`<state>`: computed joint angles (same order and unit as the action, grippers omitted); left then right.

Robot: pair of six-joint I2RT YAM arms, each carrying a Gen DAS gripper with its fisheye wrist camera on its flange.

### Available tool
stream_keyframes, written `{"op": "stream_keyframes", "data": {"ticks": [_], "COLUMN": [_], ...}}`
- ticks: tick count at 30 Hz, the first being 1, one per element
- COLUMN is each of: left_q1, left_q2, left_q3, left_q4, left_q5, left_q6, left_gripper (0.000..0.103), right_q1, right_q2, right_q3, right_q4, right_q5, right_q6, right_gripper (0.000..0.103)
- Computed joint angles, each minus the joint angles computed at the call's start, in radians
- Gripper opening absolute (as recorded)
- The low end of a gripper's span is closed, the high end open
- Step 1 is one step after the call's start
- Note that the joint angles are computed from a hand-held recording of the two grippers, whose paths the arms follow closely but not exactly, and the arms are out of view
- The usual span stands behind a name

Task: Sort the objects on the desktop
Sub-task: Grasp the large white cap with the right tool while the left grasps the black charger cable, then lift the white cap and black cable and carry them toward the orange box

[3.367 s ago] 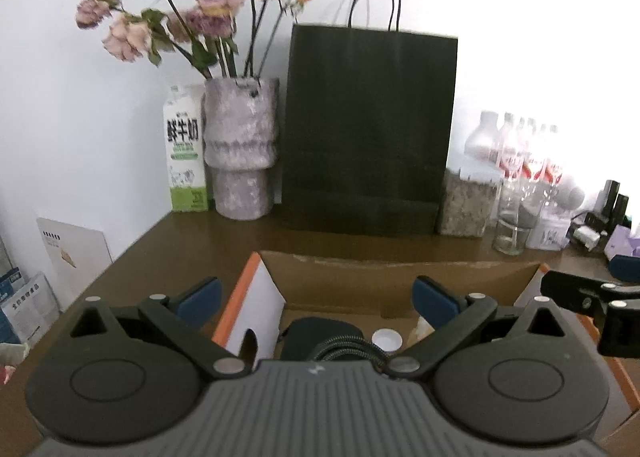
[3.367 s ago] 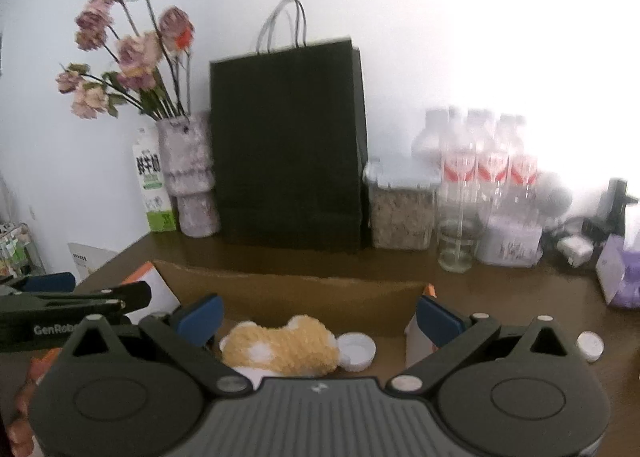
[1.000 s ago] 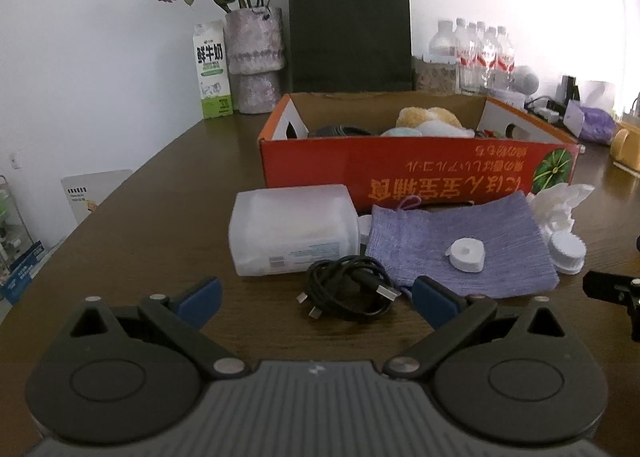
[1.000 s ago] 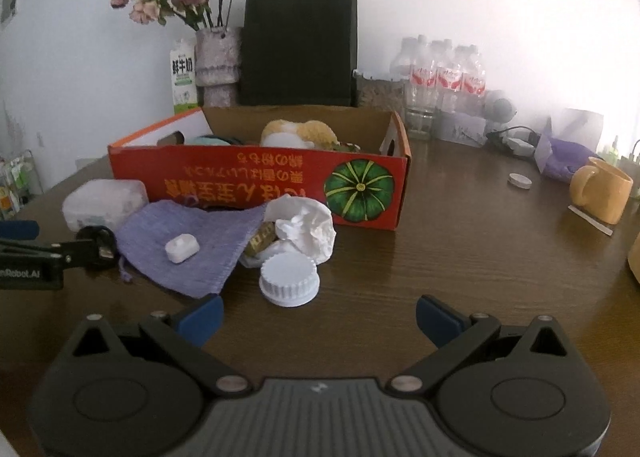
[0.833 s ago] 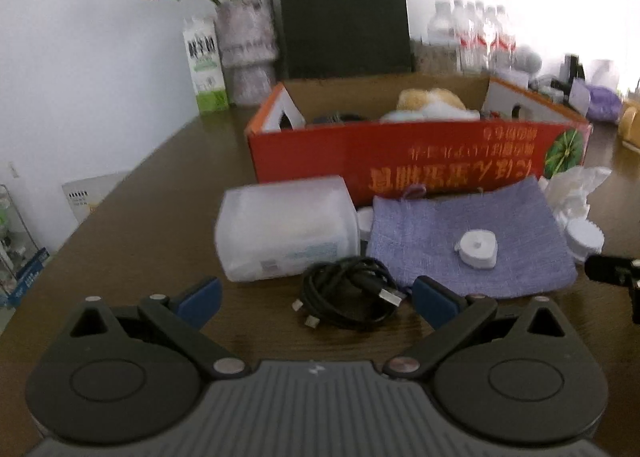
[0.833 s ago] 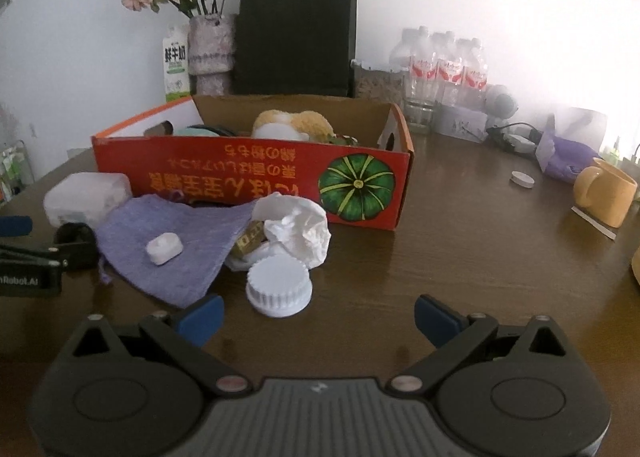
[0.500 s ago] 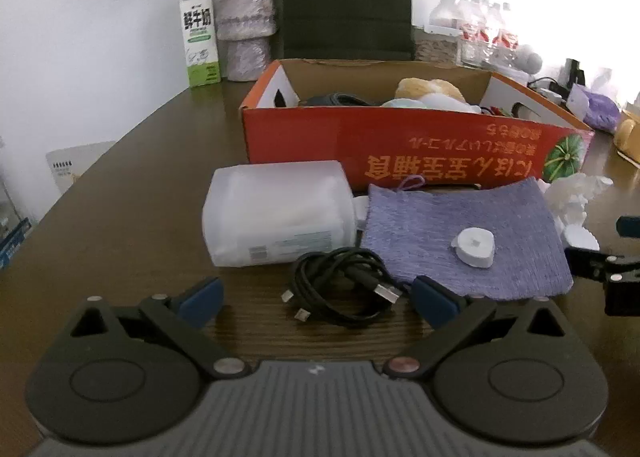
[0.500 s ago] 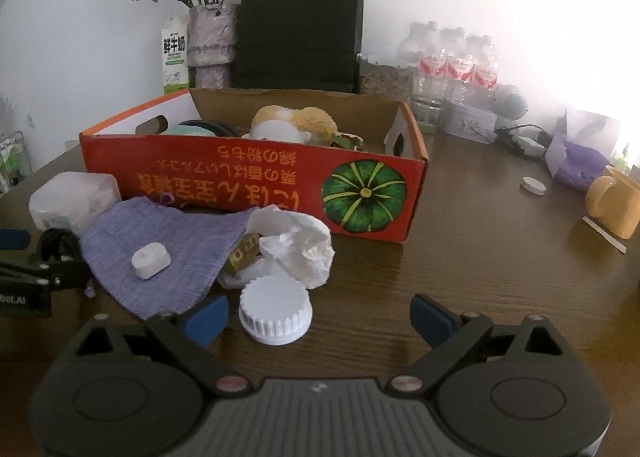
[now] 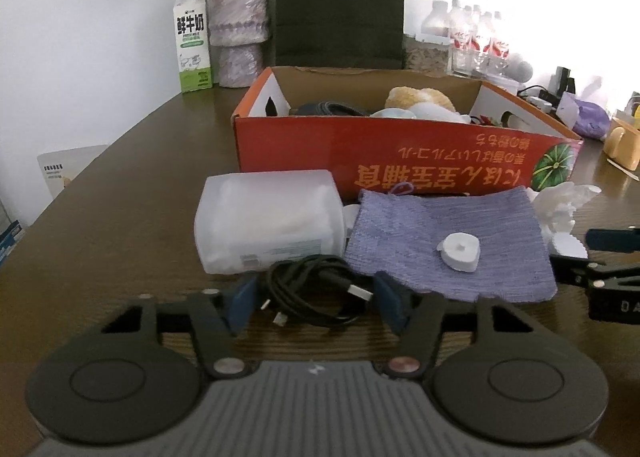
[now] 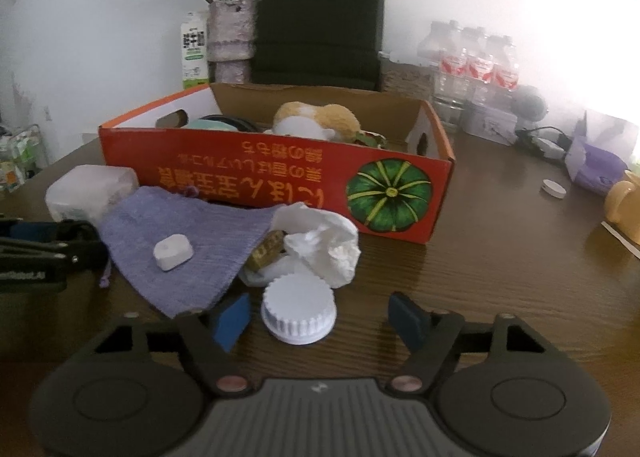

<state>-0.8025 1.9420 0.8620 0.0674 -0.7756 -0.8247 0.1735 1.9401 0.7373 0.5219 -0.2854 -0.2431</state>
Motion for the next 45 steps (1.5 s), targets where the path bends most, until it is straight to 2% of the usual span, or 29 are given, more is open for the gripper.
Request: {"op": "stream_keyframes", "data": {"ticks": [2,3,11,19,31,37,45], "left_q1": [-0.004,-0.005,-0.017,-0.027,-0.073,-0.093,-0.066], "left_q2": [-0.002,-0.002,-0.006,-0.044,-0.13,-0.194,-0.243], "left_q3": [-0.006,-0.01,-0.031,-0.079,-0.143,-0.157,-0.14], "left_q4": [0.008,0.015,0.039,0.068,0.097,0.122,0.228], "left_q5": [-0.002,-0.004,-0.023,-0.023,-0.075,-0.126,-0.161], "left_q6": [0.0,0.002,-0.015,-0.041,-0.044,0.006,0.169], "left_gripper": [0.06,0.059,0.056,0.052,0.05,0.05,0.05], "right_q1": [-0.007,-0.011,-0.019,-0.038,-0.064,-0.078,-0.044], "right_q2": [-0.002,-0.002,-0.008,-0.027,-0.1,-0.187,-0.264], "right_q3": [-0.002,-0.002,-0.012,-0.058,-0.15,-0.189,-0.146], "right_q4": [0.0,-0.002,0.004,0.066,0.126,0.154,0.14], "right_q5": [-0.03,-0.039,-0.055,-0.082,-0.12,-0.147,-0.136], "right_q6": [0.011,0.017,0.034,0.052,0.048,0.063,0.077], "right_gripper": [0.04,0.039,0.039,0.039,0.039,0.039,0.039]}}
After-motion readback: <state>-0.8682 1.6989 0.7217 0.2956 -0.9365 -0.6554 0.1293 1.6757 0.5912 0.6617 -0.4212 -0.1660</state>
